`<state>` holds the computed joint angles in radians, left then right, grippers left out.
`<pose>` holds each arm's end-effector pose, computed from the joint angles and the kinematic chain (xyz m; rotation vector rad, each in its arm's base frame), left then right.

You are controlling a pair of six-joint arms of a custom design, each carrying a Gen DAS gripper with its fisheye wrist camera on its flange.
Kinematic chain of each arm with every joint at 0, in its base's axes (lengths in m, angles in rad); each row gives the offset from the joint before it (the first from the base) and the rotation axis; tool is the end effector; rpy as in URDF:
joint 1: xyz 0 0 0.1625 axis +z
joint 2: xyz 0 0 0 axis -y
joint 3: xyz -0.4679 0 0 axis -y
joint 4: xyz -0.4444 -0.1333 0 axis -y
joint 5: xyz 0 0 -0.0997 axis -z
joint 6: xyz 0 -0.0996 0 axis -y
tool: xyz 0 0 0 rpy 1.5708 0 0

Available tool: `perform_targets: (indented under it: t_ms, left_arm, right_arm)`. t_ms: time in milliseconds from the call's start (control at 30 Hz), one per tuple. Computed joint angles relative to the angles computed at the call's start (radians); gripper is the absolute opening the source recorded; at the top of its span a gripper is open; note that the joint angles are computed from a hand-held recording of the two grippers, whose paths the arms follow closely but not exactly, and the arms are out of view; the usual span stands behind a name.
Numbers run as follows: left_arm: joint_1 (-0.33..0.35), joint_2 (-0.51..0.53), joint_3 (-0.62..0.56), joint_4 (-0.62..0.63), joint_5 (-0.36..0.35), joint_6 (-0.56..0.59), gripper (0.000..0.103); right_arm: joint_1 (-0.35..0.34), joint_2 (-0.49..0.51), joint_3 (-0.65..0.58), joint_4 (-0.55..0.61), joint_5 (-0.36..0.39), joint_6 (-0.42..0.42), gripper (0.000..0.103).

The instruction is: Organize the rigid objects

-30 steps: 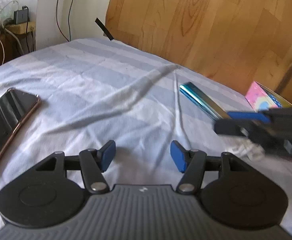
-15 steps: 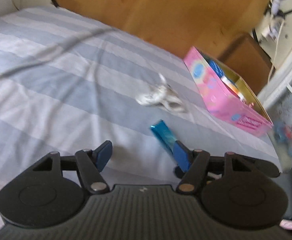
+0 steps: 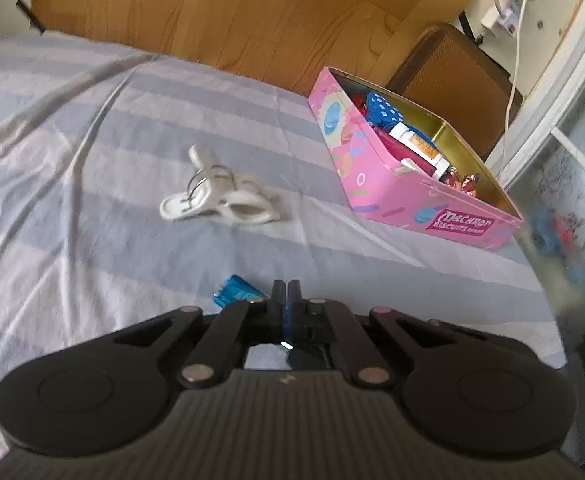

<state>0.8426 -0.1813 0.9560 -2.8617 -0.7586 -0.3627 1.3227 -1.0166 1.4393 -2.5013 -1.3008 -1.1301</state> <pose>-0.4444 -0.8073 -0.0744 0.1736 2.4863 -1.1114 -0.0379 -0.8005 0.3427 1.3336 -2.5854 0.8334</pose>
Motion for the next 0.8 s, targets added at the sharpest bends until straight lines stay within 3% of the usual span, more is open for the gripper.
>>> perform_targets:
  t_ms: [133, 167, 200, 267, 433, 467, 500, 567, 633, 733, 800]
  left_arm:
    - [-0.004, -0.014, 0.009, 0.022, 0.012, -0.058, 0.008]
    - [-0.005, -0.021, 0.02, 0.023, 0.015, -0.074, 0.02]
    - [-0.006, -0.025, 0.03, 0.03, 0.019, -0.093, 0.038]
    - [-0.007, -0.032, 0.044, 0.059, 0.016, -0.149, 0.058]
    - [0.012, -0.016, 0.024, 0.034, -0.087, -0.22, 0.067]
    - [0.012, -0.006, 0.015, 0.016, -0.087, -0.225, 0.06]
    - [0.012, 0.005, -0.003, 0.004, -0.083, -0.201, 0.038]
    - [0.016, 0.018, -0.041, 0.013, -0.131, -0.151, 0.011]
    - [0.023, 0.034, -0.089, 0.036, -0.195, -0.137, 0.012]
    - [0.013, 0.088, -0.201, 0.084, -0.183, -0.065, 0.012]
    - [0.007, 0.107, -0.241, 0.091, -0.174, -0.035, 0.019]
  right_arm:
    - [-0.01, 0.002, -0.012, -0.022, 0.005, 0.024, 0.023]
    - [-0.014, 0.005, -0.022, -0.011, 0.007, 0.036, 0.023]
    - [-0.02, 0.009, -0.042, 0.022, 0.011, 0.063, 0.023]
    - [-0.028, 0.024, -0.095, 0.115, 0.021, 0.145, 0.023]
    - [-0.062, 0.067, -0.22, 0.387, 0.126, 0.348, 0.023]
    - [-0.063, 0.065, -0.211, 0.374, 0.123, 0.357, 0.023]
    - [-0.064, 0.06, -0.198, 0.353, 0.116, 0.347, 0.023]
    - [-0.066, 0.056, -0.187, 0.322, 0.108, 0.336, 0.022]
    - [-0.071, 0.064, -0.211, 0.348, 0.131, 0.349, 0.02]
    - [-0.071, 0.059, -0.207, 0.277, 0.155, 0.345, 0.015]
    - [-0.074, 0.056, -0.211, 0.238, 0.175, 0.35, 0.015]
